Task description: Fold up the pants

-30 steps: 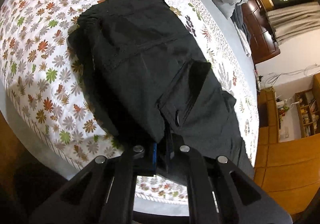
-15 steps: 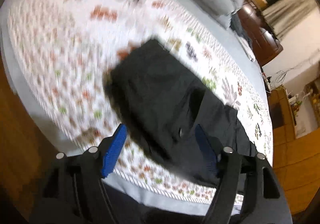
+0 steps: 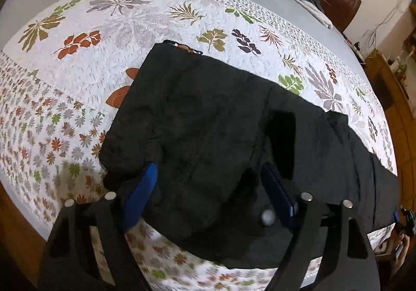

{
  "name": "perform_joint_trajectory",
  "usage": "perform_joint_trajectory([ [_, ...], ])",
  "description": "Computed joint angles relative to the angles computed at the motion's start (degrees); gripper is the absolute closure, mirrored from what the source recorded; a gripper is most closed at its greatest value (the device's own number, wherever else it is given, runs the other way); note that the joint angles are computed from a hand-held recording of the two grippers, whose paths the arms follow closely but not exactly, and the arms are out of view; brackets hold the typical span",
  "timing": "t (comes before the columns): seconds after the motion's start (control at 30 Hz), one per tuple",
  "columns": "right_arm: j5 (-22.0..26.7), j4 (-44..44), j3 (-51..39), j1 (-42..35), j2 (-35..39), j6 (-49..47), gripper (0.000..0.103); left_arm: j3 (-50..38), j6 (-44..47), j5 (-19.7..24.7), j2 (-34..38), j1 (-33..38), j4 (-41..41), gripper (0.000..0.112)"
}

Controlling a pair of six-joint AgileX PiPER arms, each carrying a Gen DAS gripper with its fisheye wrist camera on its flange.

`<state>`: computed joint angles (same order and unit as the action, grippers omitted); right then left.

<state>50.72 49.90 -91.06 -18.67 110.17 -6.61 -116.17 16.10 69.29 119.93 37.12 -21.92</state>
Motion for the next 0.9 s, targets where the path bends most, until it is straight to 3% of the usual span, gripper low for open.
perform_joint_trajectory([
  [0.03,0.21,0.01,0.07,-0.55,0.49,-0.38,0.060,0.09,0.16,-0.03,0.11,0.14,-0.27,0.031],
  [0.1,1.52,0.46,0.42,-2.02,1.40,-1.61,0.077,0.07,0.53,0.18,0.49,0.93,-1.69,0.031],
  [0.2,3.13,1.23,0.14,-3.77,1.81,-2.37,0.079,0.26,0.80,-0.15,0.87,1.24,-2.64,0.031],
  [0.23,3.48,1.25,-0.14,-3.99,1.73,-2.25,0.077,0.09,0.75,-0.05,0.74,1.07,-2.18,0.031],
  [0.3,4.16,3.11,0.54,-5.32,0.10,-3.58,0.059,0.70,1.26,-0.61,0.08,0.93,-2.22,0.029],
  [0.47,2.29,8.66,10.23,-10.99,-8.32,-7.79,0.028,6.09,2.15,-4.20,-3.87,1.88,-4.92,0.025],
  [0.7,4.41,20.19,20.43,-16.57,-8.09,-17.43,0.027,8.61,0.05,-4.94,-5.90,2.15,-4.72,0.022],
  [0.9,4.86,26.52,22.14,-16.37,-5.89,-22.68,0.027,6.72,-3.09,-3.72,-4.80,1.68,-3.45,0.021],
])
